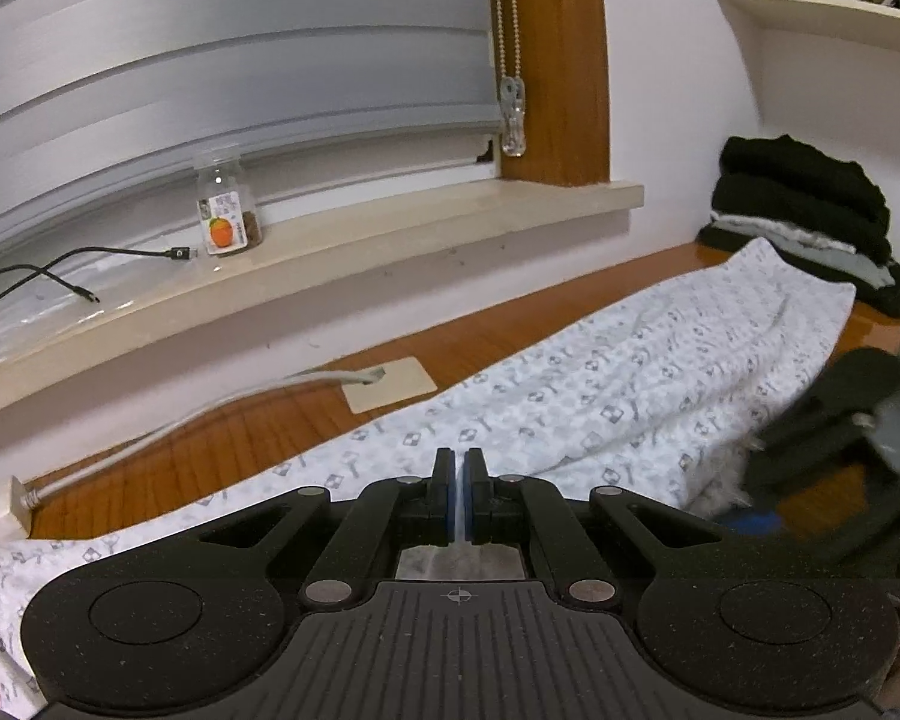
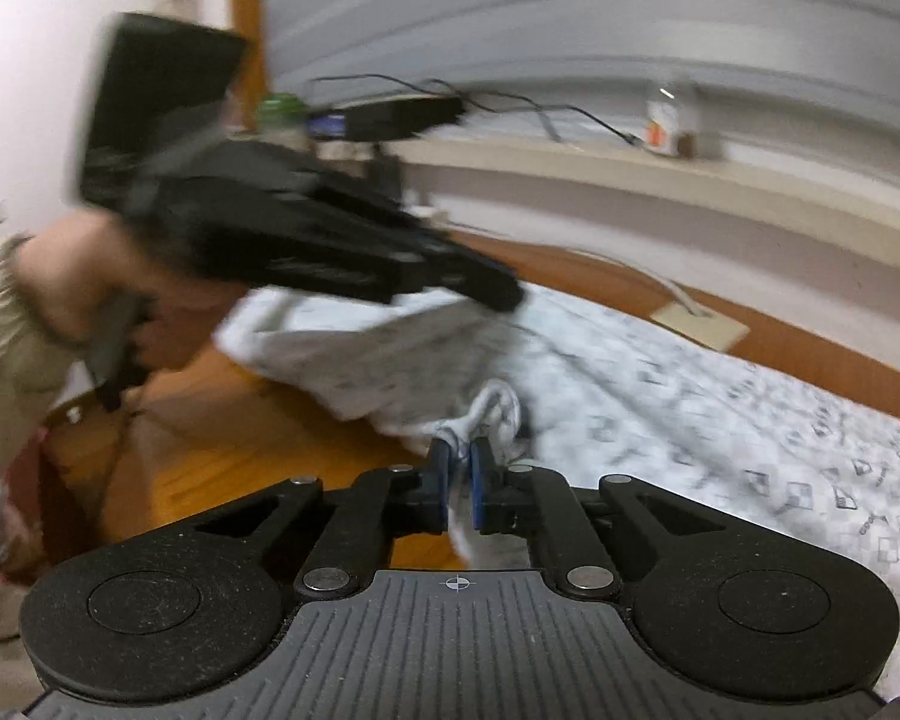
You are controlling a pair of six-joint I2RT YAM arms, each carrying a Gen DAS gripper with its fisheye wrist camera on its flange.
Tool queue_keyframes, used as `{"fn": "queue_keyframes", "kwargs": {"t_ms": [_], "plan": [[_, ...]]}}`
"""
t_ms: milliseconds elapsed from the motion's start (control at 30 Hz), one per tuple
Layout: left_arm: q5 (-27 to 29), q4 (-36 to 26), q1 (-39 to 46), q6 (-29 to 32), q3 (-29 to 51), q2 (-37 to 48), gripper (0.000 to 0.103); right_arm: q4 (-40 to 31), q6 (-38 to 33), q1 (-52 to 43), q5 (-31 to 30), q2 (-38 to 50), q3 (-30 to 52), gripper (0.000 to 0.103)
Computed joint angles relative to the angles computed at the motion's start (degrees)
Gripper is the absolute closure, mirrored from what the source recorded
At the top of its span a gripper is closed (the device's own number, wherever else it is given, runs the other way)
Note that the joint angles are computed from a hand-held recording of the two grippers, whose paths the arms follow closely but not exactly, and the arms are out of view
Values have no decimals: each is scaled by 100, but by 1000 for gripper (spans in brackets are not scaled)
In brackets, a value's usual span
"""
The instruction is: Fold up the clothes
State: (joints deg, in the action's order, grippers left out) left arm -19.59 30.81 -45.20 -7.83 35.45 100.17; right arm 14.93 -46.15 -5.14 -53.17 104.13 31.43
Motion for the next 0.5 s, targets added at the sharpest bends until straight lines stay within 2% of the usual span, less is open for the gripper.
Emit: {"fn": "queue_keyframes", "kwargs": {"t_ms": [33, 100, 133, 300, 433, 500], "plan": [[-32, -8, -3, -8, -17, -31, 101, -368, -331, -75, -105, -128, -39, 102], [-53, -12, 4, -21, -68, -108, 101, -1490, -1220, -247, -378, -207, 90, 102], [-39, -2, 13, -25, -116, -166, 101, -1524, -1408, -269, -354, -349, -68, 102], [-157, 85, 98, -92, -534, -448, 99, -890, -1035, -272, -126, -640, -442, 98], [-141, 266, 560, -233, -1060, -611, 98, -62, -215, -153, 42, -462, -412, 78], [-239, 276, 880, -180, -1216, -579, 98, 421, 254, 33, 204, -300, -360, 73]]}}
